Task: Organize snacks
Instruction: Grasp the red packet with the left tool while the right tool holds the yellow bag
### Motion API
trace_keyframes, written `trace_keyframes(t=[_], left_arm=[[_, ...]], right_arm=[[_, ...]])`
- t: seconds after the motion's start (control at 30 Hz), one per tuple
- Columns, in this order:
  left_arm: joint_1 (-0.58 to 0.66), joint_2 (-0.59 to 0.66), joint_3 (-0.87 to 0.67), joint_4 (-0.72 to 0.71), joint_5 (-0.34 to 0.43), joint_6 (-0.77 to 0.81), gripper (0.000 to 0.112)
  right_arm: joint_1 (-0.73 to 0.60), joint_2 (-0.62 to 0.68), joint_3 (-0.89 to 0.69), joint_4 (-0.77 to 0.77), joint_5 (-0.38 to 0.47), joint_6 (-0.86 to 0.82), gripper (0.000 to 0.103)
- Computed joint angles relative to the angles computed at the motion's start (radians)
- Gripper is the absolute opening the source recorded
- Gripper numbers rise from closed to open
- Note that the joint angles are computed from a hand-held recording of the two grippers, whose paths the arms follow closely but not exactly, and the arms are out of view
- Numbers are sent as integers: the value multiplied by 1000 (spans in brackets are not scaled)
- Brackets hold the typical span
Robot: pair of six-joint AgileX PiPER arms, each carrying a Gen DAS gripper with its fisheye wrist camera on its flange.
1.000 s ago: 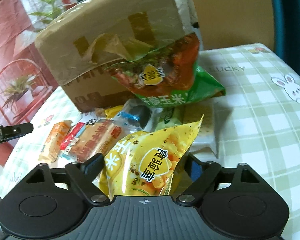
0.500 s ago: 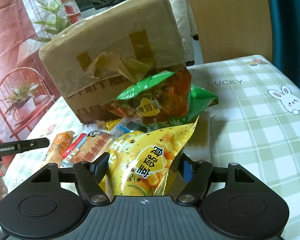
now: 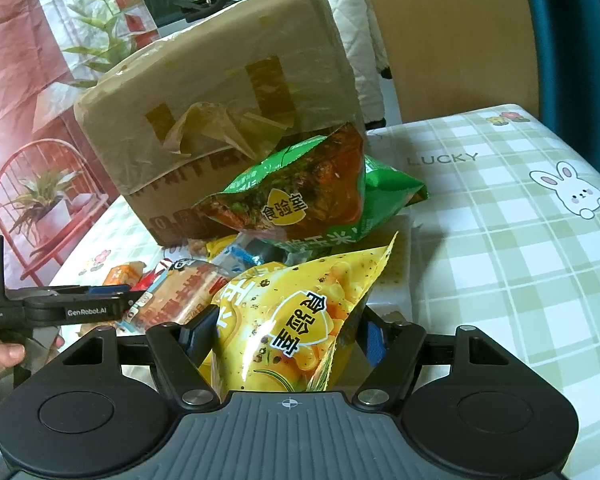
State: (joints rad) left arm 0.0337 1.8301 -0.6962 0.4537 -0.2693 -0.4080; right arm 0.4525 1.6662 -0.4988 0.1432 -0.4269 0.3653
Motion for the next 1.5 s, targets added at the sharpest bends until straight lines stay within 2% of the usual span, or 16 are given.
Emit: trace_keyframes(t=[0.17, 0.27, 0.4, 0.47, 0.57, 0.7, 0.73, 0.83, 0.9, 1.03, 1.1, 1.23, 1.43, 1.5], left_arm=[[1, 22, -26, 73, 4, -70, 55], [-15, 25, -19, -48, 8, 42, 54], [-10, 11, 8, -91, -20, 52, 49], [-1, 0, 32, -79, -52, 24, 42], [-11, -35, 81, -154, -90, 65, 37], [-15, -82, 137, -178, -149, 91, 12], [-15, -91, 147, -172, -164, 94, 10], [-48, -91, 144, -268, -150, 214, 10], [-41, -88, 147, -254, -152, 191, 11], [-1, -92, 154, -109, -167, 54, 11], [10, -97, 162, -22, -175, -19, 15], [-6, -95, 180, -27, -189, 1, 21], [40, -109, 186, 175, -205, -168, 28], [40, -108, 193, 182, -212, -163, 29]], right_arm=[[14, 1, 2, 20, -2, -4, 67], [21, 2, 6, 37, -12, -4, 67], [23, 11, 4, 18, -17, 16, 67], [29, 11, 3, 30, -18, 2, 67], [33, 5, 4, 32, -23, -3, 67], [39, 4, 5, 35, -26, -7, 67], [40, 3, 5, 32, -26, -5, 67], [41, -1, 4, 35, -25, -7, 67], [48, -6, 7, 46, -32, -18, 67], [53, -13, 15, 55, -37, -27, 67], [52, -15, 17, 57, -36, -25, 67], [50, -20, 23, 47, -39, -14, 67], [43, -20, 23, 38, -37, -4, 67], [39, -18, 23, 31, -37, 4, 67]])
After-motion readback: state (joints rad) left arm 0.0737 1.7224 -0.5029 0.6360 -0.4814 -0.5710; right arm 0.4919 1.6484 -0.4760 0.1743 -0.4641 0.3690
